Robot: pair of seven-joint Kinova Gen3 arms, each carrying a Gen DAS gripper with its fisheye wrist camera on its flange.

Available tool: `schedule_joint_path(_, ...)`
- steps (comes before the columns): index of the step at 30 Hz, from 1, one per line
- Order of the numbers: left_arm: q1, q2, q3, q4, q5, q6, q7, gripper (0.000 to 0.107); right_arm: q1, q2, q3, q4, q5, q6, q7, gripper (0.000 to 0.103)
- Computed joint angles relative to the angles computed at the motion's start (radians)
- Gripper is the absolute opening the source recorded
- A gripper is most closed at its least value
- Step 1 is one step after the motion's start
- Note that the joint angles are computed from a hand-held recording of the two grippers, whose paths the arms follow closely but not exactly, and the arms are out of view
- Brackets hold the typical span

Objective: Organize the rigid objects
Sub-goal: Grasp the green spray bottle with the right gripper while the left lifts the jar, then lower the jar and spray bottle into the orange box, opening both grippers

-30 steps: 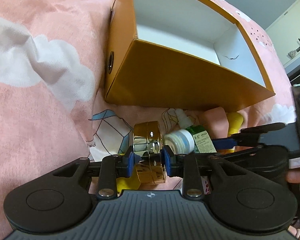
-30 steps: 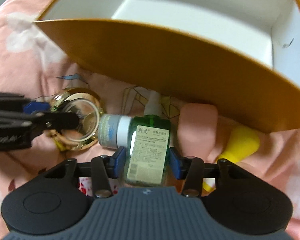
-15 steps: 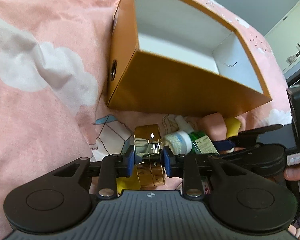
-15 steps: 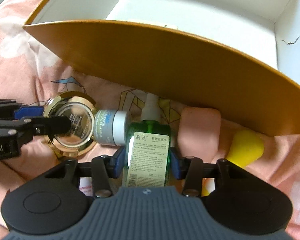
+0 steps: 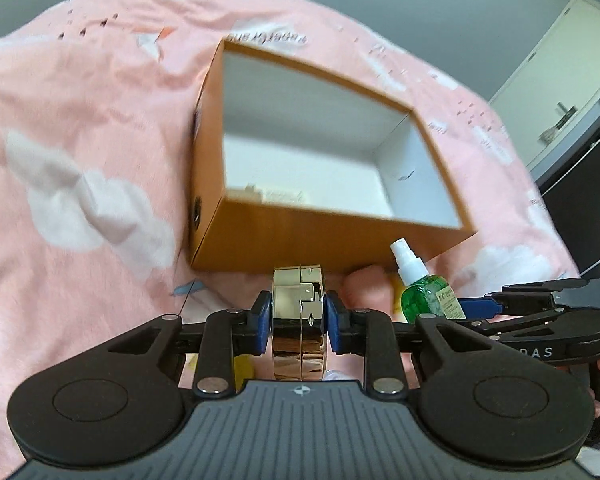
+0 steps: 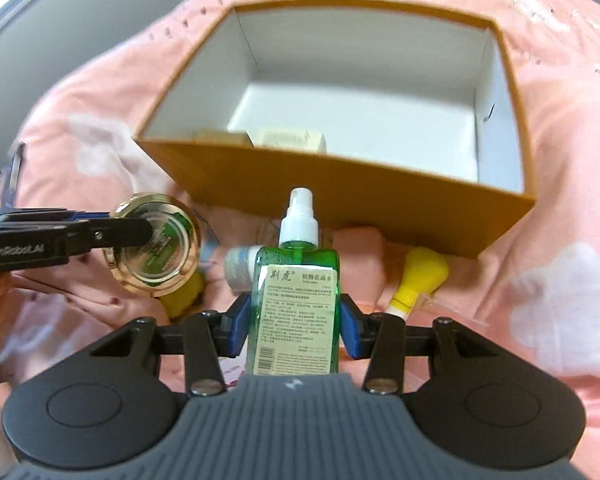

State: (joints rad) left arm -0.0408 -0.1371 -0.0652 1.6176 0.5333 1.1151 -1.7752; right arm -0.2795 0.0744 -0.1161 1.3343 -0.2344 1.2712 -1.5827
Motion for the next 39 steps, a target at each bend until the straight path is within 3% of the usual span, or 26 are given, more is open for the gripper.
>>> schedule_joint_path(5, 0.006, 0.0, -0.004, -0.054, 0.028, 0.014, -0.031, 0.031, 0.004, -0.048, 0.002, -0.016, -0.002, -0.027, 0.025, 0.046)
schedule_joint_path(9, 0.007, 0.011, -0.016, -0.101, 0.085, 0.014, -0.079, 0.031, 0.038, -0.056, 0.028, -0.071, -0.085, -0.02, 0.064, 0.046)
schedule_joint_path(17, 0.018, 0.105, 0.041, -0.187, 0.091, -0.093, -0.047, 0.031, 0.052, 0.04, 0.029, -0.189, -0.068, -0.066, 0.046, 0.045)
schedule_joint_path(20, 0.033, 0.186, 0.082, -0.239, 0.039, -0.105, 0.019, 0.031, 0.037, 0.091, 0.027, -0.22, 0.0, -0.078, 0.009, 0.046)
schedule_joint_path(25, 0.032, 0.324, 0.126, -0.315, 0.0, -0.052, 0.11, 0.031, 0.007, 0.204, 0.029, -0.303, 0.112, -0.016, -0.006, 0.045)
schedule_joint_path(29, -0.02, 0.423, 0.158, -0.382, 0.058, 0.045, 0.126, 0.031, 0.007, 0.265, 0.032, -0.348, 0.134, 0.035, 0.013, 0.045)
schedule_joint_path(35, -0.004, 0.522, 0.18, -0.488, -0.012, 0.147, 0.204, 0.031, 0.021, 0.33, 0.029, -0.395, 0.121, 0.094, 0.051, 0.045)
schedule_joint_path(39, -0.01, 0.566, 0.196, -0.525, -0.007, 0.194, 0.23, 0.031, 0.017, 0.347, 0.031, -0.397, 0.128, 0.104, 0.06, 0.045)
